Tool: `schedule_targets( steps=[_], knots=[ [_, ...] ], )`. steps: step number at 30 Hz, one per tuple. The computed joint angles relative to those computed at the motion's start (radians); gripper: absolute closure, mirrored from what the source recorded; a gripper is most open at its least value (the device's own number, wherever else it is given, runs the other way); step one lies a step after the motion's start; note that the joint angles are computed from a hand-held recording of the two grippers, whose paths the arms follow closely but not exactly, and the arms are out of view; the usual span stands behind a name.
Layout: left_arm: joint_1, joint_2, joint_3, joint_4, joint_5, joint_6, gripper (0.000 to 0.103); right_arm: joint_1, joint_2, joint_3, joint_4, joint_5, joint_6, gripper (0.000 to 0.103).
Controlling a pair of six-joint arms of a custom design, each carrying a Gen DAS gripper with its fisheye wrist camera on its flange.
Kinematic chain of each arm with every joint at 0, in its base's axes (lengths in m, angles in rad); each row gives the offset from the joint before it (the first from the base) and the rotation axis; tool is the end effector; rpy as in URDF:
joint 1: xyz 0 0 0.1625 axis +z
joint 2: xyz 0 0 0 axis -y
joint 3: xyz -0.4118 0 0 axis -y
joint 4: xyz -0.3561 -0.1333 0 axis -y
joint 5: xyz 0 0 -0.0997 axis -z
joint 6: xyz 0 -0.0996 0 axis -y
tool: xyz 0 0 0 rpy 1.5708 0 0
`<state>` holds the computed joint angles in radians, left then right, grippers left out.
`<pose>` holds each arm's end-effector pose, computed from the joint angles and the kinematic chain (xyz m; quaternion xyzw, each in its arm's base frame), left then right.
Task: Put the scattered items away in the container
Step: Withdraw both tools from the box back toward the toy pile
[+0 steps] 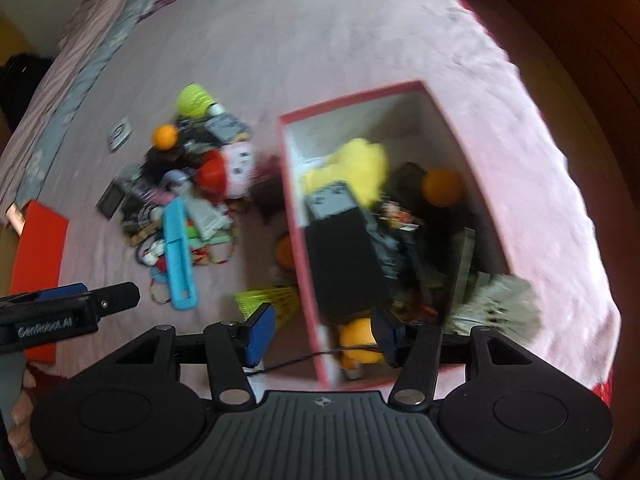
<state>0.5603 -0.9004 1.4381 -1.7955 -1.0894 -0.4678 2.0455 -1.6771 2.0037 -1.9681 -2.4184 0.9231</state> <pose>-0.4378 -0.4865 0.1881 0.2929 0.9142 -0.0468 0.2760 0.2339 -0.3269 0.3990 -0.2167 -0.8849 0.2891 0.2939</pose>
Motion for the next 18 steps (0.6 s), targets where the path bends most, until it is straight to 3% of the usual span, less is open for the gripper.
schedule_targets(
  steps=[5, 10, 18],
  knots=[
    [0.053, -0.046, 0.014, 0.032, 0.021, -0.045, 0.017, 0.014, 0.125, -0.061, -0.037, 0.023, -0.051, 0.045],
    [0.106, -0.079, 0.024, 0.045, 0.017, -0.009, 0.017, 0.024, 0.254, -0.126, -0.072, 0.043, -0.056, 0.044],
    [0.175, -0.036, -0.024, 0.090, 0.030, 0.059, 0.017, 0.060, 0.398, -0.173, -0.234, 0.022, -0.032, 0.042]
  ],
)
